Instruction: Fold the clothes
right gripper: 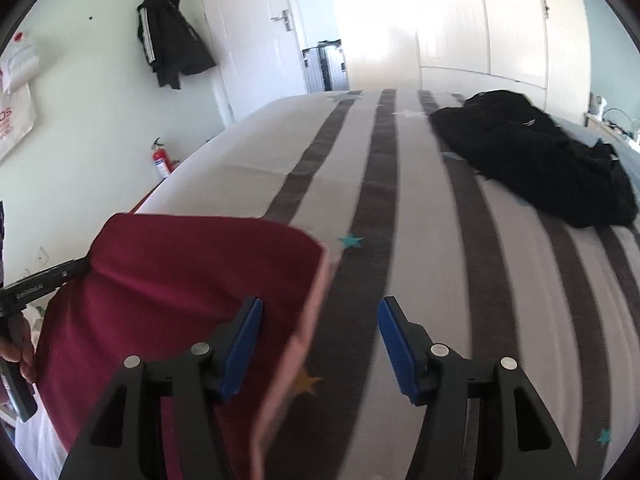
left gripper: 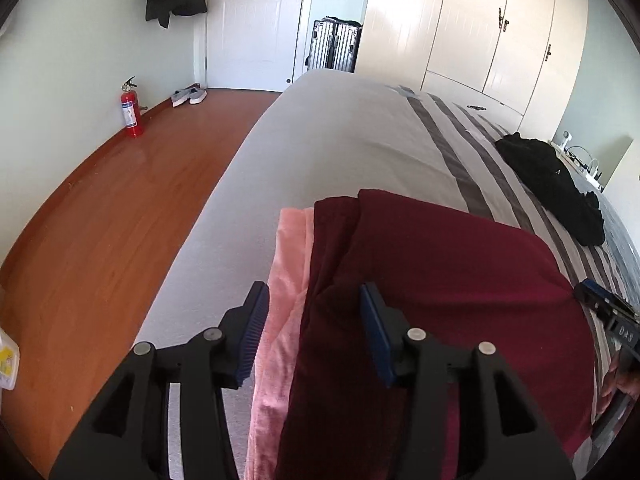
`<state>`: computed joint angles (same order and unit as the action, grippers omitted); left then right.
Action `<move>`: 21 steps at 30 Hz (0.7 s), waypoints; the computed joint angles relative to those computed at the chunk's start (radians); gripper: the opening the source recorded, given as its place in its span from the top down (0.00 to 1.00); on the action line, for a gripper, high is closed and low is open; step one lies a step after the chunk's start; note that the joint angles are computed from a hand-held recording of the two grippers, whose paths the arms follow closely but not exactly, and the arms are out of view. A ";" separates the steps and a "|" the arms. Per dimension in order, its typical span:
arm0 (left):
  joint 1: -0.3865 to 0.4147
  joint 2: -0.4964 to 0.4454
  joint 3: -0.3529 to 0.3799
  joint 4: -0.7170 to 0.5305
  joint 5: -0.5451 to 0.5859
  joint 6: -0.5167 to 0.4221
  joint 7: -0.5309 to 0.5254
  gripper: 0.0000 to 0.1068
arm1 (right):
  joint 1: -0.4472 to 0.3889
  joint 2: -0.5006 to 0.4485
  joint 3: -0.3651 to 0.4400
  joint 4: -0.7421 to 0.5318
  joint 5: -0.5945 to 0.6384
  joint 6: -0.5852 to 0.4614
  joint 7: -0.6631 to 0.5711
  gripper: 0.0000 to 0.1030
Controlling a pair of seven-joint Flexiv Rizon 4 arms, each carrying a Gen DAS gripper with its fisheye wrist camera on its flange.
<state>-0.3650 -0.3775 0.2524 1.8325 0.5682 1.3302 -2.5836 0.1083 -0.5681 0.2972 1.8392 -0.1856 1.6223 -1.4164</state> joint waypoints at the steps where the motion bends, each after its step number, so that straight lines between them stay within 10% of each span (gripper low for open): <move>1: 0.000 0.004 0.000 0.004 -0.001 0.001 -0.004 0.58 | 0.025 0.009 -0.041 0.005 0.009 -0.003 0.028 0.51; 7: -0.108 0.057 0.098 -0.017 0.162 -0.081 -0.246 0.58 | 0.006 0.004 -0.055 -0.022 0.021 -0.068 0.039 0.52; 17: -0.075 0.195 -0.048 0.028 0.244 -0.238 -0.196 0.59 | -0.052 0.076 0.073 0.006 0.059 -0.080 -0.096 0.51; 21: -0.081 0.264 -0.119 0.053 0.245 -0.301 -0.257 0.41 | -0.121 0.147 0.171 0.040 0.133 -0.096 -0.180 0.34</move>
<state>-0.4460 -0.1132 0.1329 1.8853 0.8128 1.0295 -2.8402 -0.0125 -0.4207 0.4683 1.8789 -0.0524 1.5258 -1.5964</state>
